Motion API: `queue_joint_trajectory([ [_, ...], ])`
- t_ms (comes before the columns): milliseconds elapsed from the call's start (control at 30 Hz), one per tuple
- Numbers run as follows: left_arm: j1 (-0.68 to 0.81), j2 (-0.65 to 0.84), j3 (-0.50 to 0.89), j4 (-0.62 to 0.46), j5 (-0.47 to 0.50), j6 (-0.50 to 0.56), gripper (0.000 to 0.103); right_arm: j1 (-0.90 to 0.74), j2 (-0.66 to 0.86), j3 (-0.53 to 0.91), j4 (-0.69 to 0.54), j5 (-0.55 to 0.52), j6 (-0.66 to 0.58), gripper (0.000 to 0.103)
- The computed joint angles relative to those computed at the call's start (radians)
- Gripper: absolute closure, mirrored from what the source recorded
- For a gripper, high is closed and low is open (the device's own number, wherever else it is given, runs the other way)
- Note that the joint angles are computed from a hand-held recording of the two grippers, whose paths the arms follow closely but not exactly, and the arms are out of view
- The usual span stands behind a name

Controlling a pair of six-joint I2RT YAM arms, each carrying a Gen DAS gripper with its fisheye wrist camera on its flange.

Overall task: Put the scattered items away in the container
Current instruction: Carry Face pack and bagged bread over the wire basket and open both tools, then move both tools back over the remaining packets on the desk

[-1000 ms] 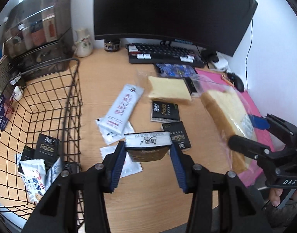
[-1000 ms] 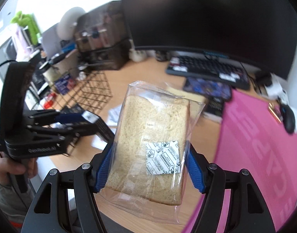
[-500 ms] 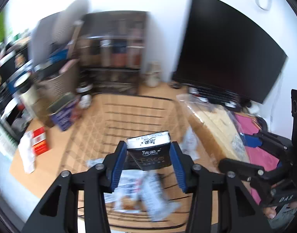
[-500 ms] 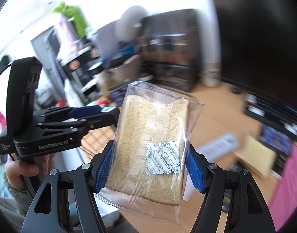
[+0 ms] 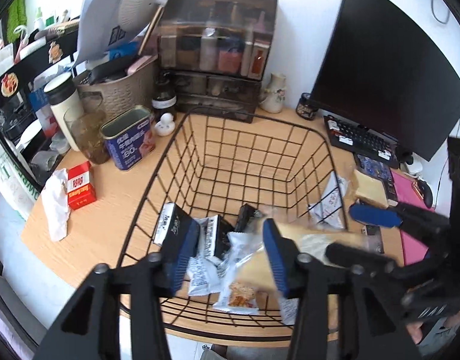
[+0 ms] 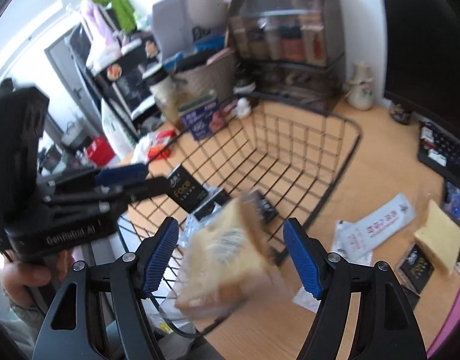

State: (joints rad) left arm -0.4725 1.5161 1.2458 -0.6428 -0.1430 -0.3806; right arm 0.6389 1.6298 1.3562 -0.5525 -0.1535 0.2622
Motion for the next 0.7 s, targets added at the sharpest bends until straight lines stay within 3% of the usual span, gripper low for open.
queue_joint_trajectory([
  [200,-0.129,0.066,0.095,-0.024,-0.004,-0.015,0.049,-0.128,-0.199,-0.133,-0.024,0.027,-0.050,0.030],
  [367,-0.298,0.222,0.268,-0.049,-0.004,-0.003,0.049,-0.312,-0.382,-0.303,-0.051,-0.006,-0.093,0.030],
  [400,-0.328,0.267,0.315,-0.062,-0.008,-0.001,0.045,-0.344,-0.405,-0.326,-0.056,-0.013,-0.105,0.030],
  [567,-0.415,0.488,0.540,-0.116,0.006,0.005,0.043,-0.618,-0.520,-0.446,-0.116,-0.105,-0.217,0.030],
  [700,-0.444,0.654,0.702,-0.157,0.042,0.001,0.043,-0.804,-0.522,-0.493,-0.135,-0.187,-0.328,0.030],
])
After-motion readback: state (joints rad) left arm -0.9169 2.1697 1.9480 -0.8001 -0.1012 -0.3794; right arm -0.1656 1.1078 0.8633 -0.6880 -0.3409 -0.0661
